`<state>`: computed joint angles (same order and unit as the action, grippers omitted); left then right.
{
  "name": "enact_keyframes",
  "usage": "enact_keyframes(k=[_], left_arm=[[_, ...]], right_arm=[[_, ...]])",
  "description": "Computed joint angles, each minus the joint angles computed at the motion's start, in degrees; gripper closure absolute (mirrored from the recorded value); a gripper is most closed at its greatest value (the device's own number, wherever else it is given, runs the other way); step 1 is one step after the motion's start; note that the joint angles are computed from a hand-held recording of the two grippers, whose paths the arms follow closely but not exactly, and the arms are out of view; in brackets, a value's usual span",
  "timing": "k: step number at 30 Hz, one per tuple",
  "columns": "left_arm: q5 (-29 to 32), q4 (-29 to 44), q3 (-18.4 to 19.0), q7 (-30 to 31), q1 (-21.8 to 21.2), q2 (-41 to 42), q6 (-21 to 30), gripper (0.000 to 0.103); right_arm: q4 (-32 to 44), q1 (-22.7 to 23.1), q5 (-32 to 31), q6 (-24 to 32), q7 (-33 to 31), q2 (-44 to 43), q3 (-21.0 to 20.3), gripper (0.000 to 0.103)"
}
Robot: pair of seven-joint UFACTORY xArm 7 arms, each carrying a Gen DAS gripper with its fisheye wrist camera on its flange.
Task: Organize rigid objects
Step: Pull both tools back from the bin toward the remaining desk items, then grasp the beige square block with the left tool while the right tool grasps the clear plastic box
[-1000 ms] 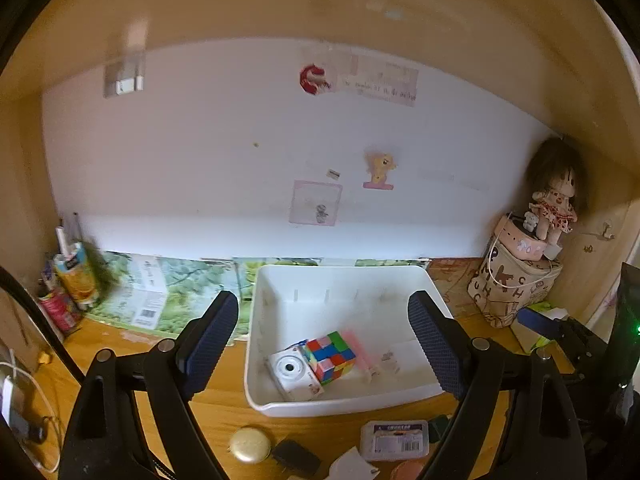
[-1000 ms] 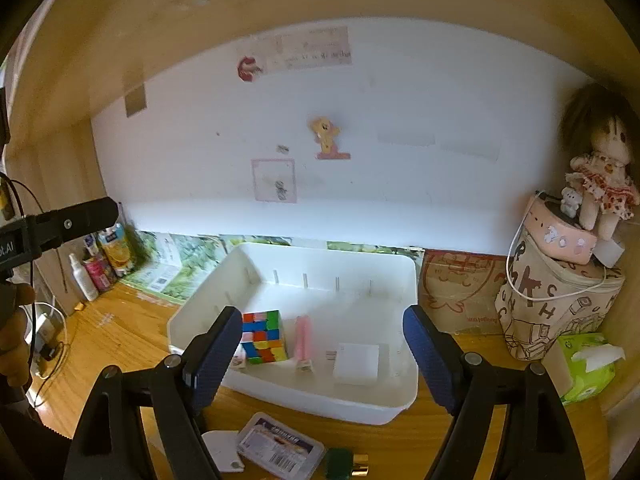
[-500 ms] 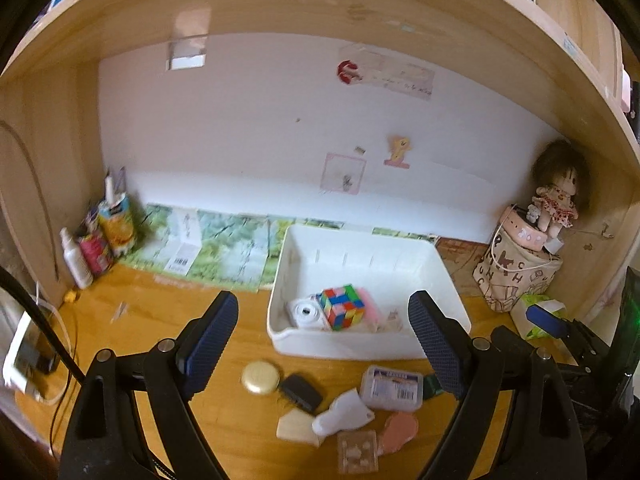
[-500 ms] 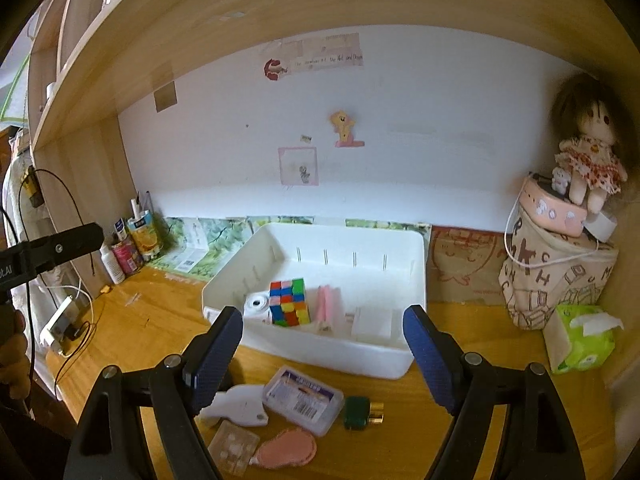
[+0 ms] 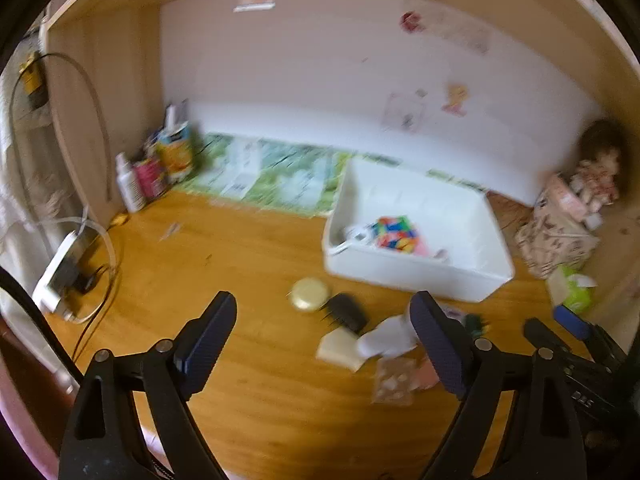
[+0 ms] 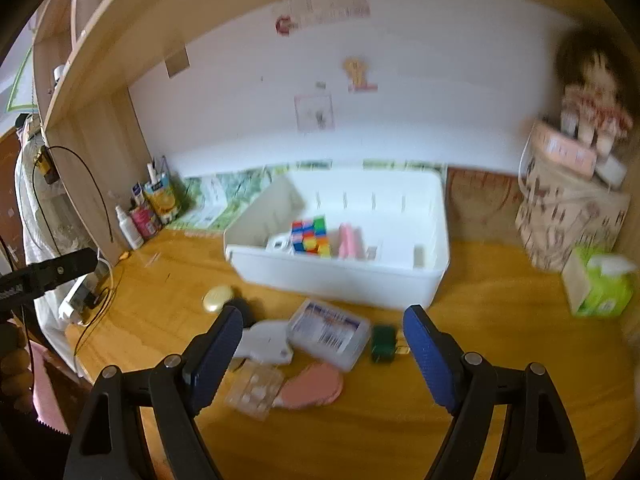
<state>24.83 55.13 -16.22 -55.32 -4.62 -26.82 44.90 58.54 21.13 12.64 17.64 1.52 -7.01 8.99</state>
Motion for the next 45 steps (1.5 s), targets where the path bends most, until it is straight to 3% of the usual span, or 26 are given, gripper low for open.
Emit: enact_keyframes(k=[3,14,21,32,40,45], left_arm=[[-1.25,-0.73,0.50,0.19,-0.38,-0.52,1.97,0.012],[-3.28,-0.01,2.56,7.17,-1.86,1.78,5.08,0.011],[-7.78,1.48,5.92,16.53,-3.71,5.84,4.33,0.011],[-19.35,6.31,10.76,37.38,-5.55,13.52,4.71,0.011],[-28.93,12.38,12.47,54.10,-5.55,20.83,10.66,0.011],[-32.16,16.64,12.25,59.84,-4.89,25.60,14.81,0.011]], right_arm=[[-0.38,1.26,4.55,2.90,-1.80,0.04,-0.51,0.020],[1.24,2.47,9.79,10.85,-3.41,3.15,1.03,0.020],[5.20,3.15,7.30,15.32,-1.50,7.50,2.94,0.020],[9.16,4.68,-1.34,17.75,12.90,12.50,3.66,0.020],[12.32,6.11,-6.74,20.04,24.12,16.20,3.48,0.020],[14.56,7.16,-10.30,22.74,29.60,18.23,3.09,0.025]])
